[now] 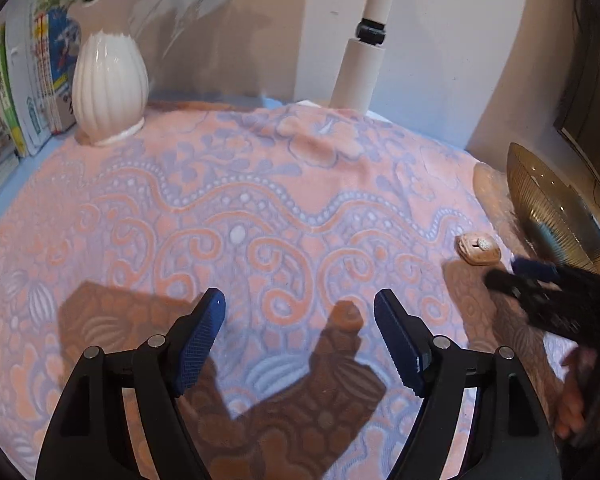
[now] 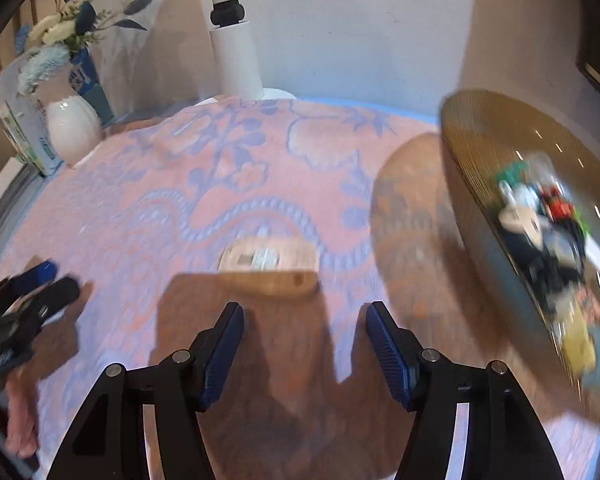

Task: Organize rigid objects
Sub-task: 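Grasp the beige keychain tag with the right tool, then carry the beige tag over the amber bowl and open the right tool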

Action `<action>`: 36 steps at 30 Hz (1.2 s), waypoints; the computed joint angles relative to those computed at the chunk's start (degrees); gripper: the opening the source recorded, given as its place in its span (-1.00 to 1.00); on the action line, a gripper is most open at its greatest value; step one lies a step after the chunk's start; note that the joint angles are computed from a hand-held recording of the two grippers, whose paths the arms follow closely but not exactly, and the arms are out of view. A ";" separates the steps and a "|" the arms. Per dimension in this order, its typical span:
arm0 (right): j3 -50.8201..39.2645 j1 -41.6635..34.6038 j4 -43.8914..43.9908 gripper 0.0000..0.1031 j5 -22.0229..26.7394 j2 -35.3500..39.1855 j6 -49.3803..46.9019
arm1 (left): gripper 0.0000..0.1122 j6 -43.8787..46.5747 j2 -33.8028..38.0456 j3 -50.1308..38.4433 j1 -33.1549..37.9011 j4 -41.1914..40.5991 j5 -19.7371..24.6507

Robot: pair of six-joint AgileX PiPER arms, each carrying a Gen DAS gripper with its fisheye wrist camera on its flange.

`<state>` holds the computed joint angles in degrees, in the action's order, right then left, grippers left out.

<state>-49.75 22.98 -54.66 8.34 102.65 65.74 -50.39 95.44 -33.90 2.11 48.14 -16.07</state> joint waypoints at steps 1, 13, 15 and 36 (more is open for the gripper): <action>-2.27 0.21 0.13 0.25 1.05 1.60 -1.16 | 0.35 -2.79 0.22 -0.26 0.57 2.82 -0.41; -7.42 0.64 3.38 -0.14 1.79 4.53 -7.21 | 0.35 -3.86 0.02 0.44 1.41 4.14 -2.48; -5.53 2.11 -3.65 -0.20 2.48 3.43 -0.14 | 0.34 -3.16 -0.27 0.76 1.37 3.50 -2.53; 27.69 11.48 -40.95 -0.21 5.74 -20.77 43.99 | 0.24 10.24 -1.32 1.43 -3.41 -7.79 2.42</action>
<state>-22.05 34.46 -95.61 14.08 81.88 109.72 -40.15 94.12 -32.47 -1.31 40.35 -13.65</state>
